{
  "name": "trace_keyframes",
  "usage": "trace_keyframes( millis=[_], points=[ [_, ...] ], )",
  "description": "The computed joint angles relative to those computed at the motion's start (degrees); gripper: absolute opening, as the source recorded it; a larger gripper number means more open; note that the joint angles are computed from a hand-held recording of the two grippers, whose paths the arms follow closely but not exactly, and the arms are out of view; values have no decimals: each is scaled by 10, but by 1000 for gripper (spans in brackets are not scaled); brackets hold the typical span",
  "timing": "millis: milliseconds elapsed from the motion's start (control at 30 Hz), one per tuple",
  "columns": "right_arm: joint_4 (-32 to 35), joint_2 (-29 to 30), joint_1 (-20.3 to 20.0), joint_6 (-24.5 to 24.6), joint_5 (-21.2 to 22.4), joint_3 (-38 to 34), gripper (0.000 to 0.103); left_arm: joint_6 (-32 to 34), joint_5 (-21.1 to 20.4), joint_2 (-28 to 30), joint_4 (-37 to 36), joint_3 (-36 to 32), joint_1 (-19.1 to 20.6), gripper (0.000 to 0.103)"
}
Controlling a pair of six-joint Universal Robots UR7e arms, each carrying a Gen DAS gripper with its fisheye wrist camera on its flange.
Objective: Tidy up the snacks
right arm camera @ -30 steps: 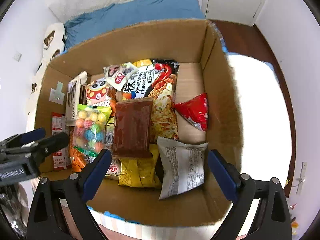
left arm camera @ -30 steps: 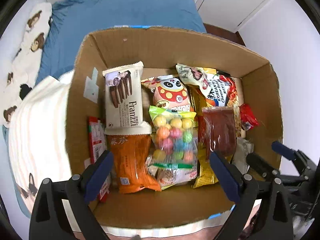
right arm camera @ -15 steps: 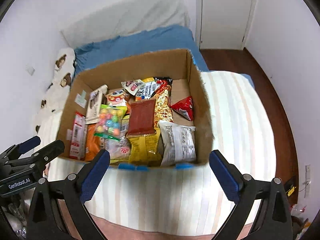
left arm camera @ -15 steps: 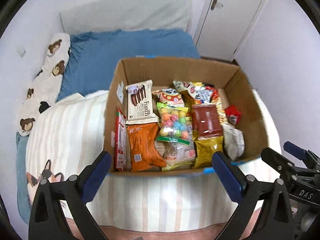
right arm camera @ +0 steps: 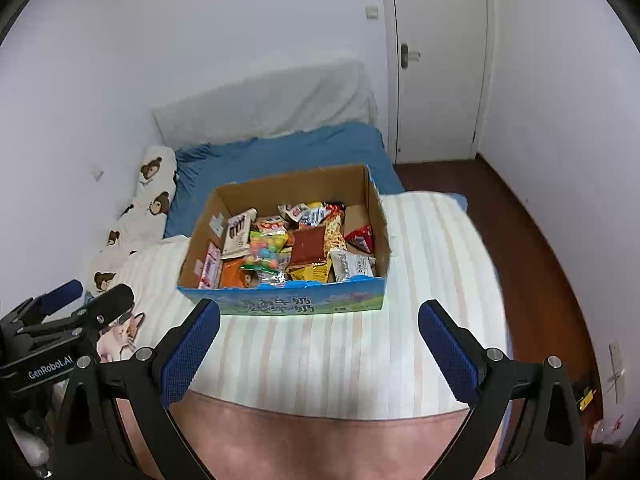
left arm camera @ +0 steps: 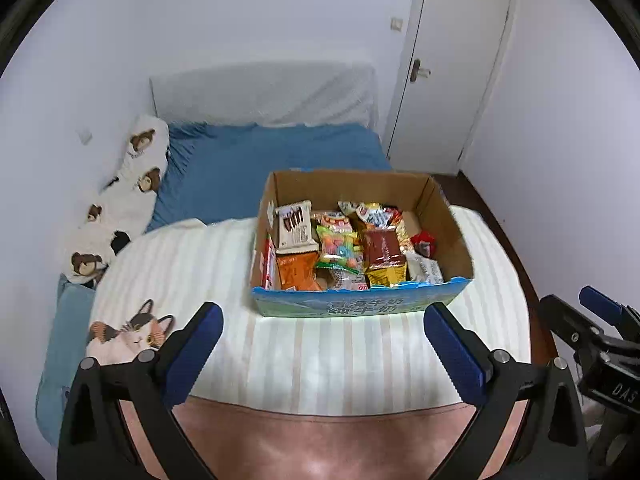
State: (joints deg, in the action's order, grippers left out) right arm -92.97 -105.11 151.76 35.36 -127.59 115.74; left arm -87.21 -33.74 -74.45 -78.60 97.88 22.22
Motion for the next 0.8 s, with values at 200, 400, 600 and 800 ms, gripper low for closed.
trace_keyframes(
  millis=[200, 400, 600, 800],
  points=[
    [93, 3, 86, 82, -10, -61, 101, -94, -6, 4, 123, -26, -53, 103],
    [157, 18, 142, 127, -28, -109, 101, -136, -23, 5, 175, -32, -86, 103],
    [191, 29, 172, 151, -27, -136, 101, -157, -30, 5, 191, -31, -104, 103],
    [189, 23, 165, 154, -19, -128, 101, -169, -34, 4, 199, -30, -105, 103]
  ],
)
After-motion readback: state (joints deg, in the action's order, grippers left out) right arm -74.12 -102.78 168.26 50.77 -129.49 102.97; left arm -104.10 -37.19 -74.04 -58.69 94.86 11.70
